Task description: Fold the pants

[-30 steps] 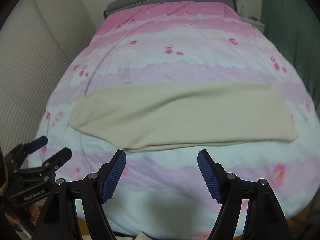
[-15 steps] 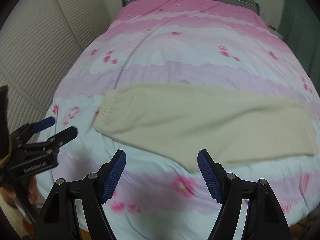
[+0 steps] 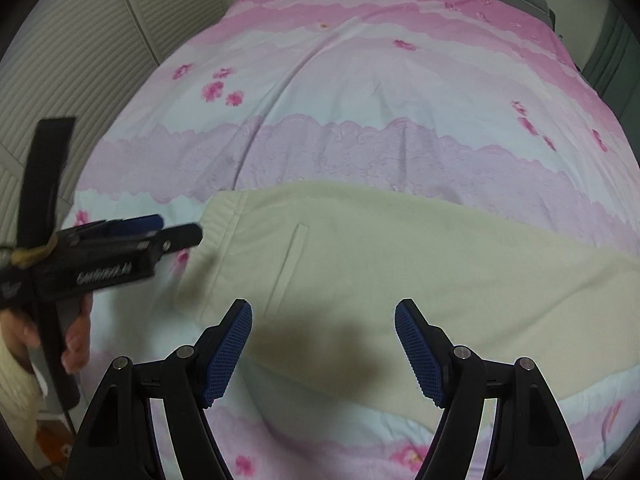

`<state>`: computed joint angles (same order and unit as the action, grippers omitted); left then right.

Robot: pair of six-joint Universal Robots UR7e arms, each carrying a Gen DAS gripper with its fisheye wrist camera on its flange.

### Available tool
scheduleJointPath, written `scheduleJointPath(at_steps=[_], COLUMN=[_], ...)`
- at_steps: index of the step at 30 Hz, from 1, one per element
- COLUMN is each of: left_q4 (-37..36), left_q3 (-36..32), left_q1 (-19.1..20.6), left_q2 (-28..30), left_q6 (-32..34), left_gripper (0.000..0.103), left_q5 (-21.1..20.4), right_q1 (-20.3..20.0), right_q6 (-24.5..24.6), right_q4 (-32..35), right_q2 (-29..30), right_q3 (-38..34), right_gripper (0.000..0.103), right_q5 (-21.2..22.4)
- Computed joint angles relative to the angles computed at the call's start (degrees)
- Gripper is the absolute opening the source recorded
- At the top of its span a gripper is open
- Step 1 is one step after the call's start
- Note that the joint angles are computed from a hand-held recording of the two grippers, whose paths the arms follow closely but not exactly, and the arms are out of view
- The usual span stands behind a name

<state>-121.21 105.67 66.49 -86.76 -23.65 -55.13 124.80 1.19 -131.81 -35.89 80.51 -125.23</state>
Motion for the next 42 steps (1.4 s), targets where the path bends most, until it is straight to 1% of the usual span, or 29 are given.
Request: scheduleJointPath(at_steps=[5,8,10,14,17,20,22,23,24,25,27,30,31,36,40,42], left_q4=[-0.1,1.2,1.0,-0.9,-1.5,-1.6,-1.9,-1.7,-1.8,-2.5,-3.7,-4.5,-4.3,-3.0,-1.3,0.0], left_q3=[-3.5,-4.8,-4.6,-3.8,-4.8,-5.8,-6.0,-6.1,-5.8,-4.9,-2.7,-0.6,-0.4,-2.7,-3.5,-3.7], left_q1=[4.4,5.7,5.7,4.2,4.9,6.5,6.9,6.9,6.3,5.4,3.6,2.3,2.5,5.2,5.3,4.8], left_q2=[4.4,5.3,4.6,2.7,4.3,7.0,8.2,8.5,8.5,7.8,5.5,2.5,2.1,5.1,7.0,7.2], left_q6=[0.8,-0.1,0.6,6.9,7.4,5.1,1.7,0.3,-0.6,-0.1,1.0,1.7,1.8,-0.6,-2.2,-2.9], left_gripper=[0.056,0.043,0.042,0.042,0.042,0.042,0.035,0.027,0.014,0.013,0.012,0.012,0.012,0.012,0.014,0.017], left_q5=[-3.5,-6.7,-8.9,-13.3,-15.0,-14.2,-13.0,-11.9,-9.9,-7.9,-4.8,-2.0,-1.6,-1.1,0.8,1.7], right_q1=[-1.0,-1.3,-1.6,-1.9,-2.0,-2.0,-1.9,-1.8,-1.7,-1.7,-1.6,-1.5,-1.5,-1.0,-0.8,-0.7], right_q6=[1.7,2.3,2.4,2.8,2.6,2.6,2.6,2.4,2.1,1.8,1.7,1.9,1.8,0.4,0.3,0.4], right_q4=[3.3,3.8,4.5,5.4,5.1,4.9,5.3,5.2,4.9,4.7,4.3,4.1,3.9,3.2,3.2,2.8], right_q2=[3.3,4.0,4.3,4.5,4.3,4.4,4.6,4.5,4.5,4.4,4.2,3.7,3.4,2.7,2.3,1.8], right_q3=[-3.5,-4.1,-4.3,-4.5,-4.0,-4.0,-4.3,-4.1,-4.0,-3.8,-3.4,-2.8,-2.3,-1.0,-0.5,0.1], right_gripper=[0.074,0.074,0.074,0.074,0.074,0.074,0.074,0.074,0.074,0.074,0.074,0.074,0.074,0.074,0.074,0.074], right_q5=[-0.9,-1.2,-1.4,-1.0,-0.8,-0.7,-0.9,-1.0,-1.3,-1.7,-1.9,-1.4,-1.1,-1.7,-1.9,-2.3])
